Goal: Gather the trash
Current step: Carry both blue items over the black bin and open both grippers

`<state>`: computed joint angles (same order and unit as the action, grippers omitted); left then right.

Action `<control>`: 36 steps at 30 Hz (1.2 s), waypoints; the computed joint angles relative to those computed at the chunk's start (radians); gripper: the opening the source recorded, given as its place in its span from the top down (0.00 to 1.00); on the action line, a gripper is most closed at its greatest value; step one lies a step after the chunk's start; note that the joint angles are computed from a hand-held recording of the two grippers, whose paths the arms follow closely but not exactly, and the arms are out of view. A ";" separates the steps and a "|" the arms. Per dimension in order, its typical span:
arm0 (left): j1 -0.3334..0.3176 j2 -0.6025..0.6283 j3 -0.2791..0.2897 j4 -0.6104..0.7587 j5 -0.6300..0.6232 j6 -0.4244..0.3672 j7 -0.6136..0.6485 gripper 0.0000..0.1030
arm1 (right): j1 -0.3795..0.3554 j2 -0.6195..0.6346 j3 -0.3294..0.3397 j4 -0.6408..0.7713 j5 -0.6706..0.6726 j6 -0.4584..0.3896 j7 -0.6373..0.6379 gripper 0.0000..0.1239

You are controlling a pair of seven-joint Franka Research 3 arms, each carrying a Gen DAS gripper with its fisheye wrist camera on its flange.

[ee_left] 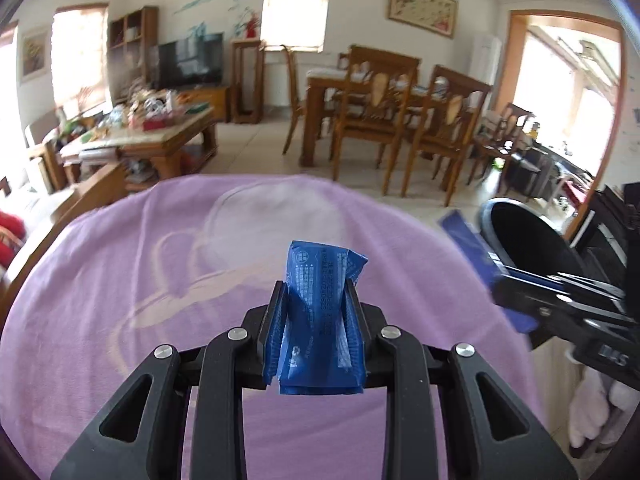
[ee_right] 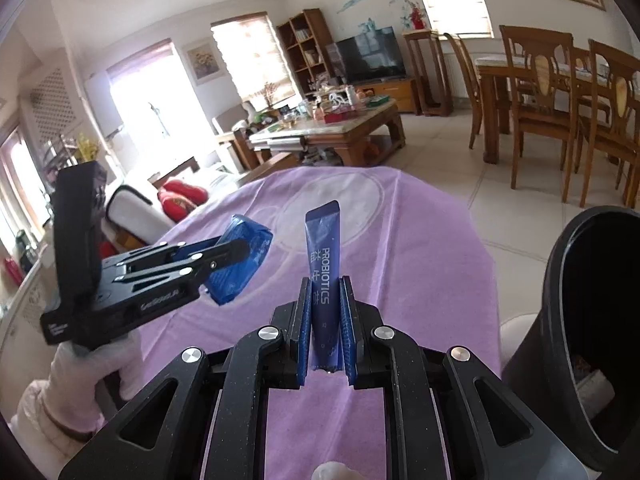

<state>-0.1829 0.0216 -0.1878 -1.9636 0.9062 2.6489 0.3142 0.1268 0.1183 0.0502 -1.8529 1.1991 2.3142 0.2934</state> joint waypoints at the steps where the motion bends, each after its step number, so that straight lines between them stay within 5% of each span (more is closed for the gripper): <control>1: -0.008 0.013 -0.006 0.024 0.018 0.006 -0.006 0.73 | -0.012 -0.003 -0.008 0.003 0.021 -0.006 -0.005 0.89; 12: -0.177 0.303 0.030 0.413 0.091 0.078 0.028 0.73 | -0.161 0.021 -0.090 0.054 0.186 0.039 -0.076 0.89; 24: -0.290 0.634 0.068 0.819 -0.145 0.078 0.304 0.73 | -0.324 0.191 -0.075 0.183 0.176 0.027 -0.026 0.88; 36: -0.347 0.800 0.125 1.066 -0.346 -0.033 0.497 0.73 | -0.368 0.284 -0.026 0.262 0.115 0.036 0.056 0.88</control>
<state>-0.5298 0.8217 -0.0627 -0.8980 0.5604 2.6161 0.8113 -0.2417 0.4018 0.0239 -1.5908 1.3140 2.3501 0.3498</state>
